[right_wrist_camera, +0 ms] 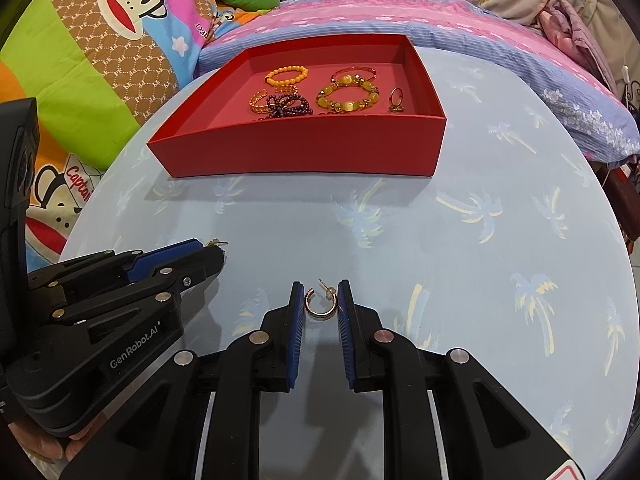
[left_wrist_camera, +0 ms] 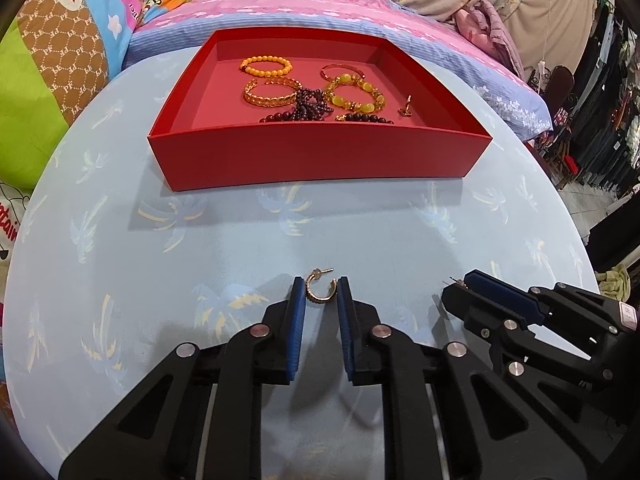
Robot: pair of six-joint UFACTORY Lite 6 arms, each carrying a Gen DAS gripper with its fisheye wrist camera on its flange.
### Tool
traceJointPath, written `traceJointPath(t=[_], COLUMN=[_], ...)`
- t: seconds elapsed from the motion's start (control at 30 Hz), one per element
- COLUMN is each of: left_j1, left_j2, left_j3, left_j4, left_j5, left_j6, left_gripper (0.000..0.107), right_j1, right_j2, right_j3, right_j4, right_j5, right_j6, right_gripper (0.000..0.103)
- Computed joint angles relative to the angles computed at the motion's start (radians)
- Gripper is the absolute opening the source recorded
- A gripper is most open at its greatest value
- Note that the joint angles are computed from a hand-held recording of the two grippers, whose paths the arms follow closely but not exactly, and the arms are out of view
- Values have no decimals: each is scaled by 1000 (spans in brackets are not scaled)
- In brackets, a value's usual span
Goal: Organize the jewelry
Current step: 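Carry both earrings over the red box beside the gold bracelets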
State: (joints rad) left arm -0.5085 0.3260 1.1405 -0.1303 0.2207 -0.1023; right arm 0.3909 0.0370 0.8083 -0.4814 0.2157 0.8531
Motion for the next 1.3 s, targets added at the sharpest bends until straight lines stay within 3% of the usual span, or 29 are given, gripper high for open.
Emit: traceJointPath(t=[0.7, 1.0, 1.3], left_j1=[14, 42, 64], left_j2=[-54, 15, 191], left_j3=[58, 222, 512], left_j4=[-53, -60, -44], left_j5=[53, 97, 176], left_j6=[41, 61, 60], left_gripper=[15, 16, 16], right_j1=[1, -56, -109], right_j2=[-20, 55, 195], right_j3=[103, 273, 473], right_j4=[-24, 78, 121], right_j5=[33, 44, 61], right_j6=[-6, -152, -235], right_gripper=[16, 16, 16])
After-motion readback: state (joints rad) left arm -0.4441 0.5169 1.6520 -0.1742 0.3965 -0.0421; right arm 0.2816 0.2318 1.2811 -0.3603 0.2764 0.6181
